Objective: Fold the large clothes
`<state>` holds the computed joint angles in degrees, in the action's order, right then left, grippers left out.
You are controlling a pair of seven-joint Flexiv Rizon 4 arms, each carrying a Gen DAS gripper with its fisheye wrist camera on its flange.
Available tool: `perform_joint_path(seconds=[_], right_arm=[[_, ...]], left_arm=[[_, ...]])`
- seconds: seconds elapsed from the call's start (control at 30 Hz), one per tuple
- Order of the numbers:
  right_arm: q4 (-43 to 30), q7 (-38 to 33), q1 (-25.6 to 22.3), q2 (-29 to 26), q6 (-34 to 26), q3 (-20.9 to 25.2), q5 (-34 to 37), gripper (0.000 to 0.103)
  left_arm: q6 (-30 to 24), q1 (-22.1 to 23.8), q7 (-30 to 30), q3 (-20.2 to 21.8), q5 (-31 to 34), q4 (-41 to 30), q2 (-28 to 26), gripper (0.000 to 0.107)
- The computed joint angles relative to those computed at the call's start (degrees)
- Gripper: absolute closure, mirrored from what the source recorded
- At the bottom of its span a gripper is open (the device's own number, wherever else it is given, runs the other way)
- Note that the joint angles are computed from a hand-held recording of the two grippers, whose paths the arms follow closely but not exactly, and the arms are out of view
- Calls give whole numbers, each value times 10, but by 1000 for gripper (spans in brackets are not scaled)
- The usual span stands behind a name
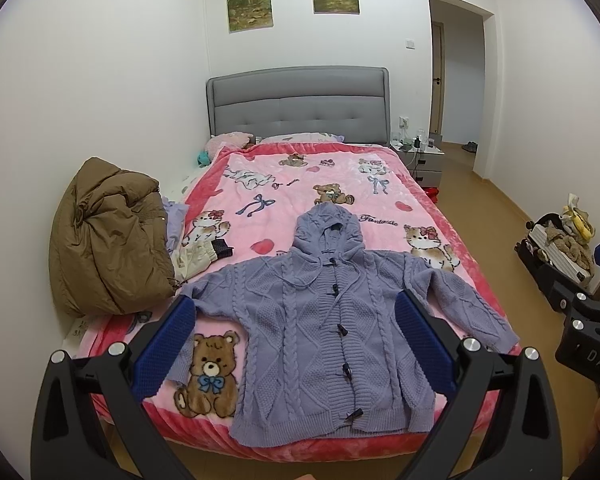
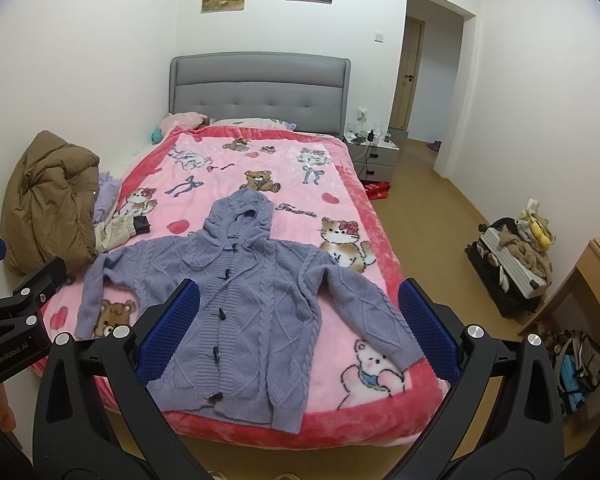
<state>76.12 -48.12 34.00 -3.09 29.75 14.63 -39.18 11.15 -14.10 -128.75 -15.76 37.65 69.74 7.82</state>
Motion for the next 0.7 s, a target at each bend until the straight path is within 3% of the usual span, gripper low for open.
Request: perform_joint_path(seconds=[0.7], right_arm=[[-5, -6, 1, -3, -3, -1, 3, 8]], left_arm=[[1, -4, -5, 1, -4, 8, 0, 9]])
